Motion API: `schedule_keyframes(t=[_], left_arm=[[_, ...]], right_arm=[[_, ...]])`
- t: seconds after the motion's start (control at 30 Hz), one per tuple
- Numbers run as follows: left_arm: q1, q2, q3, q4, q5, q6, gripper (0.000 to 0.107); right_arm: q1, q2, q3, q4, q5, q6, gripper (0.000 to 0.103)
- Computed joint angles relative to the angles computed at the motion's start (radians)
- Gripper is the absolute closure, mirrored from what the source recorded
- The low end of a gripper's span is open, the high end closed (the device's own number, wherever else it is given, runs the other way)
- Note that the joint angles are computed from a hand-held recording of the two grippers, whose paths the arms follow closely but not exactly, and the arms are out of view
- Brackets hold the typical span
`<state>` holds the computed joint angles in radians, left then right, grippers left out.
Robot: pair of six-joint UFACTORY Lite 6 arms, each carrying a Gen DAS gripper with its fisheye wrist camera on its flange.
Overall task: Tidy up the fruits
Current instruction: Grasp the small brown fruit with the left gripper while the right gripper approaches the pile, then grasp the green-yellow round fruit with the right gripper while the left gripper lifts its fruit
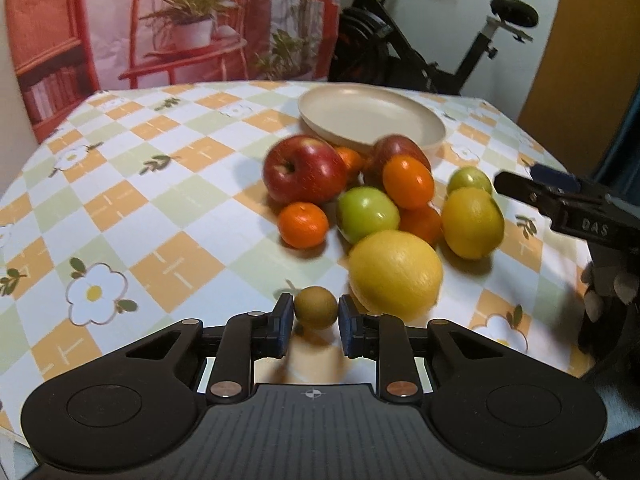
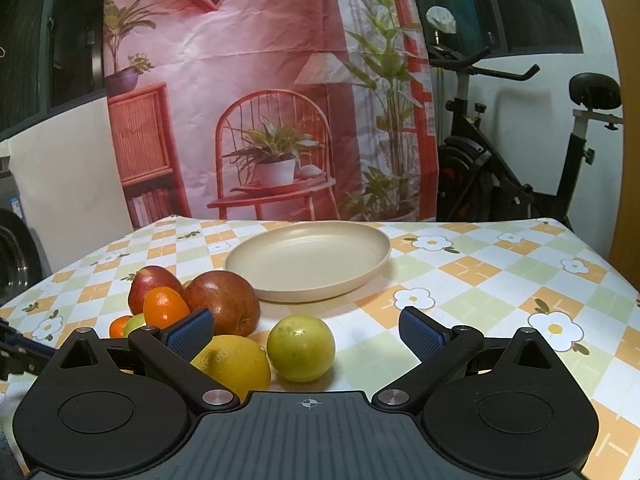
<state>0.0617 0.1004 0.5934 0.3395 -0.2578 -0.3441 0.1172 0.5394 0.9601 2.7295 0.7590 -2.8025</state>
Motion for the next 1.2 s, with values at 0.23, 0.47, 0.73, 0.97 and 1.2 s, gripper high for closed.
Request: schedule_keyframes(t=[0.23,0.47,0.73,0.97,1.2], left_arm=[[0.014,-0.004,0.008,-0.067,-0.013,0.065,0.085],[0.022,0.026,0.03,-0.005,0.039,0.017,0.08],[0.026,0.072,0.06,-0.061,0.092,0.061,0.076],[0.018,0.036,0.02,-0.167,0.036,0.171,0.078],[0.007,0.001,0.008,-0.325,0.006,0.305,0.078]], right_arm=[[-0.009,0.006,0.015,-0.047,-0.013,0.038,0.005],[-0.013,0.01,0.016,-0.052,-0.009,0.051,0.005],[-0.019,0.013,0.017,-0.062,-0.003,0.069,0.005],[-0.018,0.016,0.02,-0.068,-0.004,0.075,0.005],[-0.033,0.027,0.034,-0.113,-0.006,0.128,0.014]])
